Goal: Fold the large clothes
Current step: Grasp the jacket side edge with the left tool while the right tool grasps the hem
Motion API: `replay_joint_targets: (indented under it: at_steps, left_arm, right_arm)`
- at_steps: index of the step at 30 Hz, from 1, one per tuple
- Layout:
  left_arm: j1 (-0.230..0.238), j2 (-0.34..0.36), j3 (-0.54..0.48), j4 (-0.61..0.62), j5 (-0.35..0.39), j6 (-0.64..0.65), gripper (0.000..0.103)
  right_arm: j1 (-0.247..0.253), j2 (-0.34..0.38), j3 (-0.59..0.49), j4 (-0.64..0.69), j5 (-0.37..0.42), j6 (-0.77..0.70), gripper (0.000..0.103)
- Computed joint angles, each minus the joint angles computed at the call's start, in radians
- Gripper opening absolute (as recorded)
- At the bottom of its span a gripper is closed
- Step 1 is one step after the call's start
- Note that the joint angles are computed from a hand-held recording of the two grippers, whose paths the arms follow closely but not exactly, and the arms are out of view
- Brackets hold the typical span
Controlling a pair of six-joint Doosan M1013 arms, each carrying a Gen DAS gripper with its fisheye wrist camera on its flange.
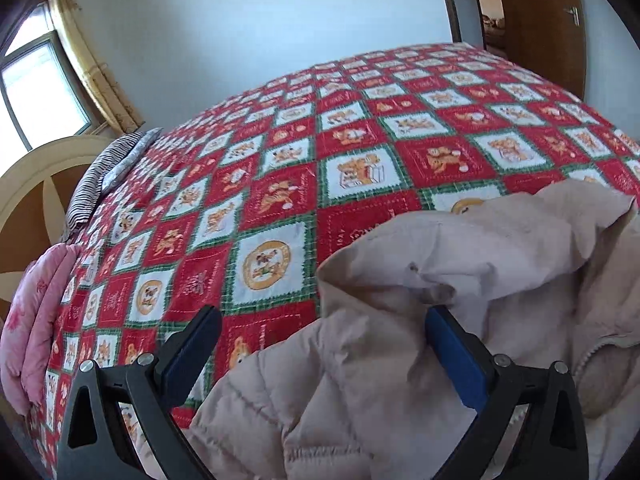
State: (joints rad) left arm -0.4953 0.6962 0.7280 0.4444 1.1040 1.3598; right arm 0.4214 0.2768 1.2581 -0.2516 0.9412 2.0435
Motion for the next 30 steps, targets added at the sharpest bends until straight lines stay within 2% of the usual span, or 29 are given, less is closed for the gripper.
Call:
replay_joint_targets:
  at_steps: [1, 2, 3, 4, 6, 10, 13, 18, 25, 30]
  left_arm:
    - [-0.001, 0.011, -0.008, 0.015, 0.000, 0.004, 0.084]
    - [0.003, 0.015, -0.012, -0.004, -0.006, 0.024, 0.049]
    - [0.012, 0.018, -0.022, -0.071, -0.004, 0.063, 0.024]
    - [0.020, 0.014, -0.021, -0.125, -0.010, 0.081, 0.018]
    - [0.014, -0.011, 0.021, -0.108, -0.068, 0.087, 0.009]
    - [0.012, -0.066, 0.096, -0.110, -0.158, 0.115, 0.004]
    - [0.024, -0.102, 0.134, -0.150, -0.203, 0.113, 0.003]
    - [0.032, -0.154, 0.215, -0.170, -0.266, 0.147, 0.003]
    - [0.041, -0.162, 0.240, -0.183, -0.263, 0.138, 0.003]
    - [0.044, -0.173, 0.250, -0.202, -0.284, 0.148, 0.002]
  right_arm:
    - [-0.007, 0.006, -0.012, -0.006, 0.004, -0.003, 0.076]
    - [-0.015, 0.016, -0.028, -0.014, 0.010, -0.019, 0.076]
    - [-0.024, 0.030, -0.048, -0.019, 0.015, -0.044, 0.076]
    - [-0.034, 0.047, -0.071, -0.021, 0.023, -0.068, 0.076]
    - [-0.058, 0.087, -0.124, -0.006, 0.045, -0.097, 0.076]
    - [-0.090, 0.169, -0.244, 0.040, 0.122, -0.155, 0.076]
    - [-0.094, 0.197, -0.286, 0.054, 0.129, -0.216, 0.076]
    - [-0.083, 0.194, -0.273, 0.051, 0.099, -0.332, 0.079]
    - [-0.066, 0.195, -0.259, 0.087, 0.083, -0.474, 0.082]
    - [-0.041, 0.218, -0.277, -0.036, 0.082, -0.495, 0.085]
